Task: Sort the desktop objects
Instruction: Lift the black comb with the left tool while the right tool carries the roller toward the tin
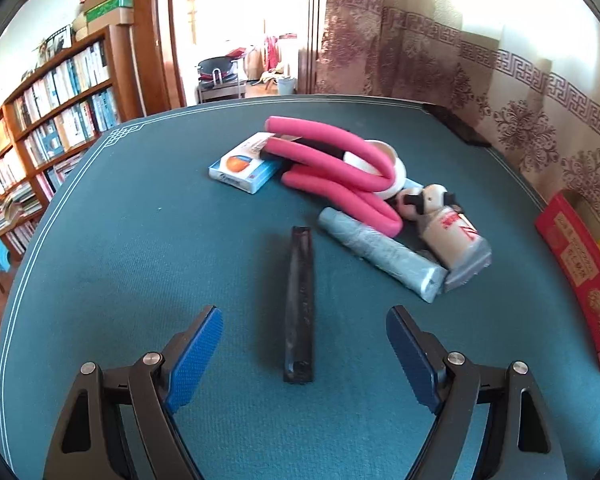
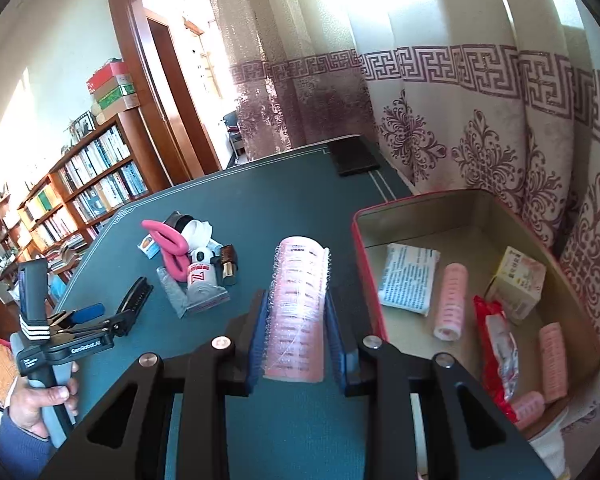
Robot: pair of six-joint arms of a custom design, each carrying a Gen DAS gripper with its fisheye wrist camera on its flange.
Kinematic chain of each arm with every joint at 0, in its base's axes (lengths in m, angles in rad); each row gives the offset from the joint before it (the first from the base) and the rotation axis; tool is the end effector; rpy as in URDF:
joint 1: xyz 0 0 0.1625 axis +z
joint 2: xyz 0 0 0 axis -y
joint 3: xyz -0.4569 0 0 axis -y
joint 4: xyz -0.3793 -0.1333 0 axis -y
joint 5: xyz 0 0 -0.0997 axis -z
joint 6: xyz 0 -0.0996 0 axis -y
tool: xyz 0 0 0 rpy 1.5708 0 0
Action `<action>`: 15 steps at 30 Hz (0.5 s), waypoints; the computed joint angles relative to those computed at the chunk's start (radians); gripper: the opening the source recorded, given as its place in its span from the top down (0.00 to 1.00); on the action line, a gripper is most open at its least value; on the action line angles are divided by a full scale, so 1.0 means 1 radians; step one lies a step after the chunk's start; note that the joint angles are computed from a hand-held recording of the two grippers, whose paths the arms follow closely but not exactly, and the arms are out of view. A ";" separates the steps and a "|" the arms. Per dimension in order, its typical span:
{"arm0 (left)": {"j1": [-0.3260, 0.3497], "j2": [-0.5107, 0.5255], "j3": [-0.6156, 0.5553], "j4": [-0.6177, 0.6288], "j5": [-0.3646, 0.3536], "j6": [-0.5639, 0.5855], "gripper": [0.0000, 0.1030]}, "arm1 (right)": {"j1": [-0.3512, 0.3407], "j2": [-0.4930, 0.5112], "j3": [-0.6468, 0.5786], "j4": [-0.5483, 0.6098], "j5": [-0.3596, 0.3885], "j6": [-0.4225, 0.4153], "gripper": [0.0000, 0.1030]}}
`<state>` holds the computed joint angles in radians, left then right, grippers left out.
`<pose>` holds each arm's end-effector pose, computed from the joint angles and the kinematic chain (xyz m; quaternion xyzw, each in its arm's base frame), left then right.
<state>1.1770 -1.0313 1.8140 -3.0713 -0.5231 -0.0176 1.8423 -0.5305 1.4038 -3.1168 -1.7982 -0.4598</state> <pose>-0.0318 -0.6489 0.3151 -0.0210 0.8293 -0.3934 0.3963 0.3149 -0.7180 0.0892 0.3004 -0.8893 0.3164 0.1375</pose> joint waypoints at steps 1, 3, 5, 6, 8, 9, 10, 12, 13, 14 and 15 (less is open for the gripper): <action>0.007 0.003 -0.007 -0.005 -0.002 0.007 0.17 | 0.002 0.001 0.001 0.002 0.001 0.001 0.70; 0.027 0.009 -0.028 0.018 -0.021 0.003 0.17 | 0.004 0.001 0.005 0.004 0.001 0.001 0.70; 0.050 0.014 -0.049 0.038 -0.065 0.004 0.37 | 0.007 0.002 0.009 0.002 -0.001 0.000 0.70; 0.057 0.019 -0.059 0.055 -0.066 -0.004 0.53 | 0.008 0.003 0.010 0.002 -0.002 -0.001 0.70; 0.057 0.018 -0.063 0.048 -0.082 0.008 0.84 | 0.011 0.003 0.014 -0.006 -0.008 -0.004 0.70; 0.060 0.006 -0.059 0.059 -0.115 -0.012 0.84 | 0.012 0.002 0.017 -0.012 -0.009 -0.005 0.70; 0.059 -0.001 -0.052 0.054 -0.134 -0.018 0.84 | 0.012 -0.001 0.021 -0.020 -0.009 -0.007 0.70; 0.047 -0.002 -0.037 0.027 -0.125 0.005 0.84 | 0.011 -0.006 0.025 -0.035 -0.008 -0.009 0.70; 0.037 -0.002 -0.032 0.015 -0.121 0.019 0.84 | 0.009 -0.011 0.028 -0.044 -0.010 -0.009 0.70; 0.029 -0.005 -0.024 0.008 -0.125 0.025 0.84 | 0.007 -0.014 0.029 -0.049 -0.011 -0.008 0.70; 0.020 -0.008 -0.017 0.000 -0.134 0.029 0.84 | 0.005 -0.017 0.031 -0.054 -0.013 -0.007 0.70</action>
<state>1.1971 -1.0397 1.7969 -3.0709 -0.6571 0.0112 1.8478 -0.5479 1.4343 -3.1710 -1.8115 -0.4667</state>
